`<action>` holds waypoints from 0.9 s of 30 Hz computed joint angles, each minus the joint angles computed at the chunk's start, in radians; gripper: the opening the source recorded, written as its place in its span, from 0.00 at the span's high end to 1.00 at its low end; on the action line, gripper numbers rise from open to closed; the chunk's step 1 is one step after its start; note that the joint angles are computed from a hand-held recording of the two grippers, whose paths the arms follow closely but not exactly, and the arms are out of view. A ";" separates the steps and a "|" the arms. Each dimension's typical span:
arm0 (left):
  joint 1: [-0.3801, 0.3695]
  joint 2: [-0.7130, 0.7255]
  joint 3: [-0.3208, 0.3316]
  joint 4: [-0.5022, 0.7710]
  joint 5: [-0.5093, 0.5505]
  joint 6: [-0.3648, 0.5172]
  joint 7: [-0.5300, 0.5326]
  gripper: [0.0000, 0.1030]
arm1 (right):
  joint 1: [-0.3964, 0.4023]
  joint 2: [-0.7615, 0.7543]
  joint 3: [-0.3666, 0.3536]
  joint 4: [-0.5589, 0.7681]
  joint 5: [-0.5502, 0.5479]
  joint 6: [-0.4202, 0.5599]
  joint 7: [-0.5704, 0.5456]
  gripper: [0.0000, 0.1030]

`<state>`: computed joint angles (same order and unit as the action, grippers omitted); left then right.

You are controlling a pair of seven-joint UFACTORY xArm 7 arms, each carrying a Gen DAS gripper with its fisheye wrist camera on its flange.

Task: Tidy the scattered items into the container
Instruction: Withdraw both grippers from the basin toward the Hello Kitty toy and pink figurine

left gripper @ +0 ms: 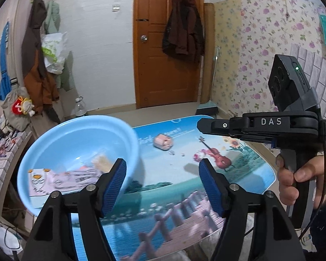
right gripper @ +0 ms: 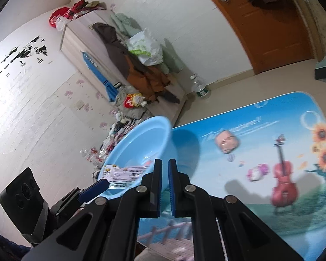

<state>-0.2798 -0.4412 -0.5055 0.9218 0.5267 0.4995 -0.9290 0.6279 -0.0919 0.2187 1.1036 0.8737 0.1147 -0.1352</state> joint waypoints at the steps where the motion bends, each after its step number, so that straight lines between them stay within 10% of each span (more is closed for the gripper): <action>1: 0.010 0.020 -0.020 0.021 0.014 0.007 -0.010 0.29 | -0.010 -0.025 -0.002 -0.027 -0.015 -0.003 0.016 0.93; 10: -0.032 0.175 -0.051 0.161 0.145 0.080 -0.080 0.18 | -0.133 -0.189 0.018 -0.220 -0.323 -0.015 0.314 0.93; 15: -0.088 0.247 -0.037 0.224 0.210 0.121 -0.108 0.15 | -0.280 -0.267 0.103 -0.287 -0.538 0.006 0.516 0.66; 21: -0.164 0.317 -0.009 0.289 0.271 0.187 -0.143 0.08 | -0.377 -0.347 0.144 -0.334 -0.713 0.055 0.642 0.62; 25: -0.215 0.351 0.016 0.325 0.309 0.240 -0.175 0.03 | -0.547 -0.431 0.265 -0.348 -0.896 0.124 0.795 0.24; 27: -0.241 0.362 0.034 0.335 0.314 0.258 -0.182 0.03 | -0.548 -0.449 0.257 -0.356 -0.936 0.137 0.810 0.24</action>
